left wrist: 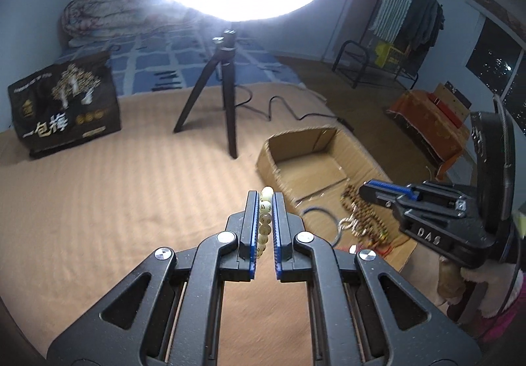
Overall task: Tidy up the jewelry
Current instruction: 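Carry the cream bracelet and pearl earring over the cardboard box, then open both tools to release the bracelet and earring into the box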
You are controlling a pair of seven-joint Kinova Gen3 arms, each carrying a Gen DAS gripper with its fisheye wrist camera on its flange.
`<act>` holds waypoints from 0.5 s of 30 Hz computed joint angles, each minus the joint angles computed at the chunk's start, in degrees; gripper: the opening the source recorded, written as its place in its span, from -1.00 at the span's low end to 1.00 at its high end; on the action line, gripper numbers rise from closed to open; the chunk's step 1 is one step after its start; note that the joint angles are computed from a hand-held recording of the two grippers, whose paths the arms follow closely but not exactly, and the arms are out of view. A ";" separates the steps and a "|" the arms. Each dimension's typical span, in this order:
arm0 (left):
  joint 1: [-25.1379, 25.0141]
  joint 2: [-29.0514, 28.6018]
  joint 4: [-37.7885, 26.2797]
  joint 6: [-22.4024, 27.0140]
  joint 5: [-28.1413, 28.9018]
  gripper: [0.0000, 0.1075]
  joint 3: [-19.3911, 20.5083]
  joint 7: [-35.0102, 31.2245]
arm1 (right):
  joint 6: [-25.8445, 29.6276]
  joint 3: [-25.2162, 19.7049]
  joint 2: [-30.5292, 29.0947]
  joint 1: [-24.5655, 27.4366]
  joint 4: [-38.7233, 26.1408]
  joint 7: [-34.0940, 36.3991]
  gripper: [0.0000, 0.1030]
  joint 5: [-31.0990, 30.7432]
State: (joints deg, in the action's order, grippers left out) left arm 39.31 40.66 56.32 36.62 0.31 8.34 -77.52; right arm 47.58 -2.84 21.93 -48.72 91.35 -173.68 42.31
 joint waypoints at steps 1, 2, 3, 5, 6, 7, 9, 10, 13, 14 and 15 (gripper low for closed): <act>0.17 0.43 -0.74 0.11 0.04 -0.89 0.07 0.06 | -0.27 0.13 -0.13 0.38 0.23 0.13 -0.87 0.00; 0.31 1.35 -2.31 0.49 0.19 -0.89 0.29 0.03 | -0.47 0.22 -0.23 0.62 0.46 0.17 -0.87 0.06; 0.43 2.05 -3.60 1.03 0.29 -0.89 0.36 -0.06 | -0.63 0.29 -0.28 0.86 0.61 0.24 -0.87 0.12; 0.97 3.72 -6.59 2.30 0.34 -0.89 0.31 -0.20 | -1.12 0.40 -0.23 1.57 0.84 0.69 -0.87 0.06; 1.27 4.40 -7.82 2.87 0.34 -0.89 0.21 -0.28 | -1.33 0.51 -0.17 1.83 0.97 0.74 -0.87 0.05; 1.65 5.50 -9.86 3.88 0.29 -0.89 0.14 -0.43 | -1.53 0.57 -0.14 2.04 1.13 0.82 -0.87 -0.01; 2.16 7.07 -12.63 5.18 0.38 -0.89 0.03 -0.80 | -1.93 0.75 -0.10 2.58 1.43 1.05 -0.87 -0.18; 2.36 7.92 -14.24 6.01 0.51 -0.89 -0.01 -0.97 | -2.16 0.86 -0.10 2.85 1.62 1.08 -0.87 -0.30; 3.07 10.52 -19.22 8.62 0.78 -0.89 -0.39 -1.21 | -2.71 1.19 -0.17 3.47 2.33 0.95 -0.87 -0.46; 3.19 11.19 -20.53 9.29 0.98 -0.89 -0.47 -1.33 | -2.96 1.24 -0.20 3.76 2.58 1.00 -0.87 -0.60; 3.35 12.05 -22.20 10.22 1.16 -0.89 -0.52 -1.51 | -3.10 1.31 -0.19 4.00 2.76 1.04 -0.87 -0.72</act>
State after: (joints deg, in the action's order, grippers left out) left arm 42.65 52.71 34.12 46.84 1.47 7.82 -79.03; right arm 44.47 -1.53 21.74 -44.72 94.11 -172.64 41.59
